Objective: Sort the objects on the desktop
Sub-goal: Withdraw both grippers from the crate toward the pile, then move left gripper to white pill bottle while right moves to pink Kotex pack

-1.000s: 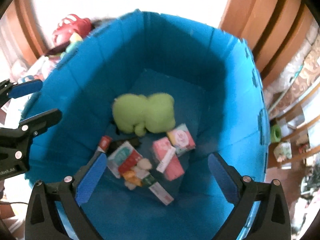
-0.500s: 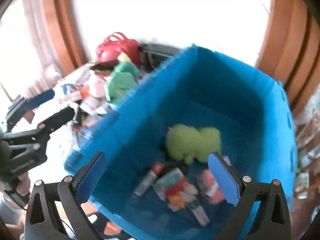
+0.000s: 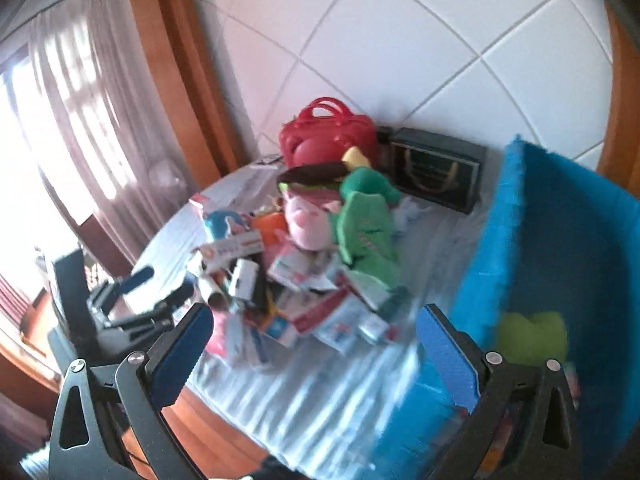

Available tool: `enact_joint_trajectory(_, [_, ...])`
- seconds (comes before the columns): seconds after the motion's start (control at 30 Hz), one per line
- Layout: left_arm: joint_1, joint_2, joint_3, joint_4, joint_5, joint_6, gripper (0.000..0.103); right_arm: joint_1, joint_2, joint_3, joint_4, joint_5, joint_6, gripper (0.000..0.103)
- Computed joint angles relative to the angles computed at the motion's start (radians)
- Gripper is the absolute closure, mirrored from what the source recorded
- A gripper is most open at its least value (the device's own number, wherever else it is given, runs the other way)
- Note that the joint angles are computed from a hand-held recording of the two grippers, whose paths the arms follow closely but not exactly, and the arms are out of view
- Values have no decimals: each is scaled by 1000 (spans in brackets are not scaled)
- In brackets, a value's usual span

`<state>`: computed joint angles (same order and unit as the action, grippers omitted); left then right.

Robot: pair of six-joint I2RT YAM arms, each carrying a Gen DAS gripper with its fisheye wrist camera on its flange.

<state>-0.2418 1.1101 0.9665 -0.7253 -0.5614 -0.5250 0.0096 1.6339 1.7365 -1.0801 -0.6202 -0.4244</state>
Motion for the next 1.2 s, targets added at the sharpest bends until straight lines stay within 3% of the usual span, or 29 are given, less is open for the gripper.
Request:
enact_joint_trajectory(0.1, [197, -31, -123, 121, 152, 117, 30, 109, 1, -97, 143, 65, 129, 0])
enact_joint_trajectory(0.23, [401, 79, -210, 313, 328, 252, 30, 231, 86, -175, 314, 178, 281, 0])
enact_joint_trajectory(0.37, [468, 252, -197, 433, 418, 296, 30, 290, 221, -163, 368, 269, 365, 0])
enact_joint_trajectory(0.57, [492, 523, -89, 522, 500, 303, 30, 332, 361, -113, 407, 356, 396, 0])
enact_joint_trajectory(0.63, [494, 607, -38, 519, 527, 306, 32, 348, 424, -55, 390, 373, 406, 0])
enact_joint_trajectory(0.67, [498, 631, -26, 521, 538, 309, 40, 355, 450, -28, 378, 379, 409, 0])
enact_joint_trajectory(0.7, [503, 657, -10, 517, 563, 312, 55, 362, 482, 8, 365, 384, 413, 0])
enact_joint_trajectory(0.77, [514, 665, -12, 526, 595, 300, 56, 378, 530, 67, 342, 395, 409, 0])
enact_joint_trajectory(0.9, [499, 627, -40, 559, 544, 316, 56, 418, 639, 194, 322, 403, 391, 0])
enact_joint_trajectory(1.1, [500, 628, -38, 584, 531, 335, 56, 484, 851, 475, 222, 421, 391, 0])
enact_joint_trajectory(1.2, [501, 637, -26, 586, 527, 344, 56, 495, 991, 694, 114, 408, 404, 0])
